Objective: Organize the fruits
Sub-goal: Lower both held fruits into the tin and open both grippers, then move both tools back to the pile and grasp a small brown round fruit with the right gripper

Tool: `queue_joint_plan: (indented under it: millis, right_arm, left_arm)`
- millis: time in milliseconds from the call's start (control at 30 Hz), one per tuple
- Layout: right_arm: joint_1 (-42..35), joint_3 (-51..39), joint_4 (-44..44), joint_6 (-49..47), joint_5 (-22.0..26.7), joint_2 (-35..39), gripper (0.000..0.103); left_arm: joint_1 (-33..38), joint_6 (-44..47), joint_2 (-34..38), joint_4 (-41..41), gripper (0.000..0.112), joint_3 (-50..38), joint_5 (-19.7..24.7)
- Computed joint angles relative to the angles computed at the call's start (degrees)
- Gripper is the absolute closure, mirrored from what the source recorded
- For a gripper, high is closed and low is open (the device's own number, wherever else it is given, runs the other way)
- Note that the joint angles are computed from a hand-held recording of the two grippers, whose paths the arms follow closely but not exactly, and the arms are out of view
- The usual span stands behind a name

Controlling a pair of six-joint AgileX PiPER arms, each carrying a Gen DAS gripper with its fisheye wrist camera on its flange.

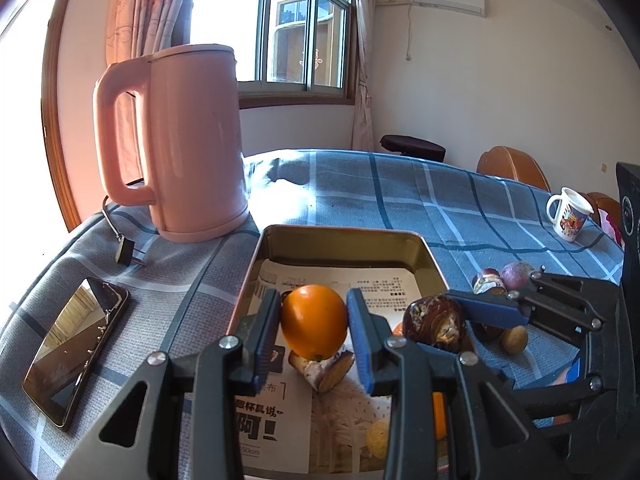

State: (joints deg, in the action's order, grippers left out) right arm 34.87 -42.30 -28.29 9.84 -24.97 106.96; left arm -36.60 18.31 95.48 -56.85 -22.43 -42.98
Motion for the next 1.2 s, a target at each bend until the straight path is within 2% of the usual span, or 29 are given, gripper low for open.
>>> queue_joint_plan:
  millis: [333, 533, 600, 667, 733, 833, 867, 933, 1033, 1133, 1200]
  right_arm:
    - [0.11, -1.02, -1.08, 1.55, 1.5, 0.26, 0.062]
    - [0.59, -1.4, 0.01, 0.58, 2.34, 0.5, 0.06]
    - [0.48, -1.13, 0.33, 0.38, 1.96, 0.35, 0.043]
    - [0.4, 0.22, 3.23, -2.27, 0.06, -0.25, 0.034]
    - [-0.35, 2.06, 5.11, -3.81, -2.55, -1.16, 0.035]
    - [-2.77, 5.31, 9.04, -8.25, -4.27, -3.06, 0.035]
    - [-4.65, 6.49, 8.41, -7.85, -5.08, -3.86, 0.035]
    - [-10.08, 7.94, 1.84, -1.1, -5.68, -5.48, 0.035]
    - [-17.18, 7.98, -7.18, 8.49, -4.88, -6.2, 0.035]
    - [-19.54, 7.12, -9.12, 9.87, -2.31, -5.27, 0.035]
    - [-21.07, 6.34, -15.5, 16.01, -2.2, -5.0, 0.035]
  left_arm:
    - [1.11, 2.1, 0.44, -0.55, 0.076, -1.31, 2.22]
    - [0.38, 3.14, 0.66, -2.27, 0.075, -1.45, 1.45]
    - [0.18, 3.22, 0.7, -2.64, 0.071, -1.39, 1.09]
    - [-0.62, 2.76, 0.59, -3.47, 0.056, -0.96, -0.27]
    - [-1.6, 0.07, 0.11, -2.14, 0.048, 0.37, -2.33]
    - [-3.14, -1.9, -0.42, -1.44, 0.043, 1.64, -4.39]
    - [-3.63, -2.42, -0.5, -1.56, 0.039, 1.89, -4.98]
    - [-4.27, -3.7, -0.51, -1.55, 0.036, 2.08, -5.81]
    - [-5.33, -3.95, 0.01, -1.63, 0.036, 1.29, -5.79]
    - [-7.55, -2.61, 0.75, -3.16, 0.035, 0.11, -6.34]
    - [-8.67, -1.88, 1.27, -3.86, 0.034, -0.8, -6.17]
